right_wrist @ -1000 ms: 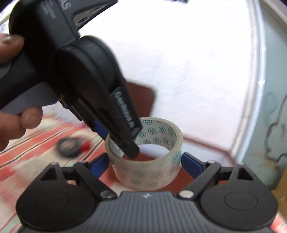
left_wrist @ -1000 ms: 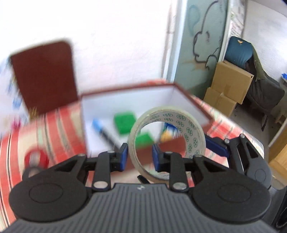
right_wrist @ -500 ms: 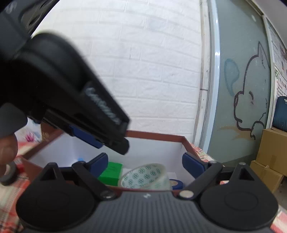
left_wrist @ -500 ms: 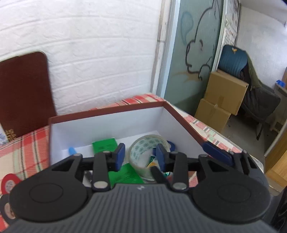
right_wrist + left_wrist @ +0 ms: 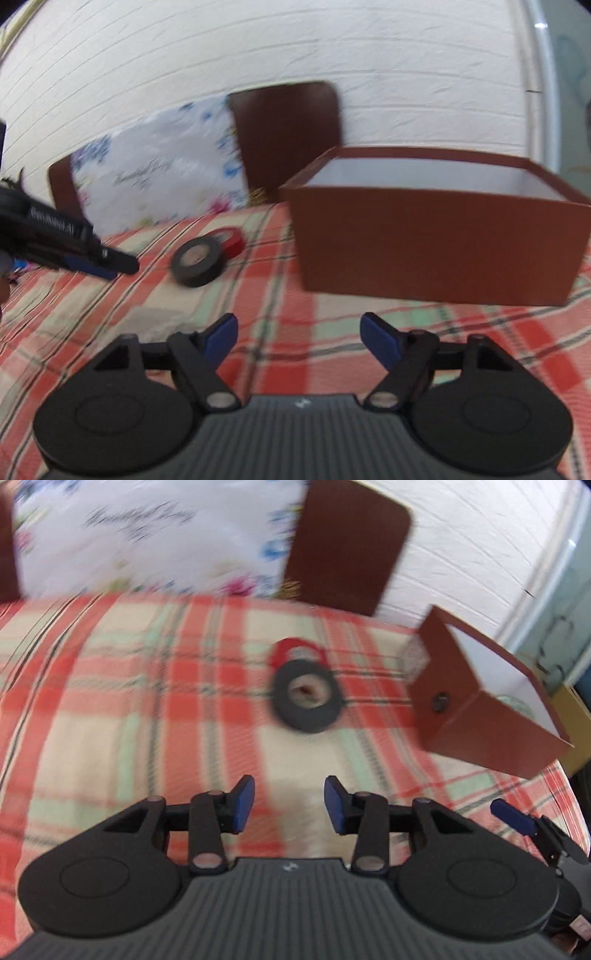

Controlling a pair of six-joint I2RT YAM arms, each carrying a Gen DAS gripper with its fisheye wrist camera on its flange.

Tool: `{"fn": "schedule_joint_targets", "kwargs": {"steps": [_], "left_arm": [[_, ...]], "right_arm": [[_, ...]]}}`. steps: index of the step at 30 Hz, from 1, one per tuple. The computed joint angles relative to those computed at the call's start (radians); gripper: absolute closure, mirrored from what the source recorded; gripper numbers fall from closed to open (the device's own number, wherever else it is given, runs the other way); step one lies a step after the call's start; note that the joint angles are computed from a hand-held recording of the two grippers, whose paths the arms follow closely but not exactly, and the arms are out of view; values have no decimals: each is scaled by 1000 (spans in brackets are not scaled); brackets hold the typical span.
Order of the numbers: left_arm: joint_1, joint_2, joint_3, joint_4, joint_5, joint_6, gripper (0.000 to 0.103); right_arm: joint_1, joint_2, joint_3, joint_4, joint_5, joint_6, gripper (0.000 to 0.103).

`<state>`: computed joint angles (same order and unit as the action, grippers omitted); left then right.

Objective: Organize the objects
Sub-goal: 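Grasp the bag of cotton swabs with the left gripper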

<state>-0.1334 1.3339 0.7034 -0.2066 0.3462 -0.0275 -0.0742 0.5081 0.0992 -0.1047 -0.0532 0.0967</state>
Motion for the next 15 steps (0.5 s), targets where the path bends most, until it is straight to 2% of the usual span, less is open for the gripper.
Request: {"fn": "schedule_joint_targets", "kwargs": {"steps": [1, 3, 5, 6, 8, 9, 10, 11, 14, 15], "left_arm": [[32, 1, -7, -6, 19, 1, 59], [79, 10, -15, -20, 67, 4, 59], [98, 21, -10, -44, 114, 2, 59], [108, 24, -11, -55, 139, 4, 59], [130, 30, -13, -74, 187, 10, 53], [139, 26, -18, -81, 208, 15, 52], [144, 20, -23, -85, 220, 21, 52], [151, 10, -32, -86, 228, 28, 52], [171, 4, -45, -82, 254, 45, 52], [173, 7, -46, -77, 255, 43, 52]], "right_arm": [[35, 90, 16, 65, 21, -7, 29], [109, 185, 52, 101, 10, -18, 29], [152, 314, 77, 193, -41, -43, 29], [199, 346, 90, 214, -28, -48, 28], [272, 448, 123, 259, 16, -39, 20], [288, 526, 156, 270, 25, -13, 23], [285, 586, 189, 257, 10, 22, 37], [273, 596, 196, 249, -22, 68, 45], [365, 505, 186, 165, 73, 140, 56], [390, 452, 166, 137, 81, 152, 57]]}}
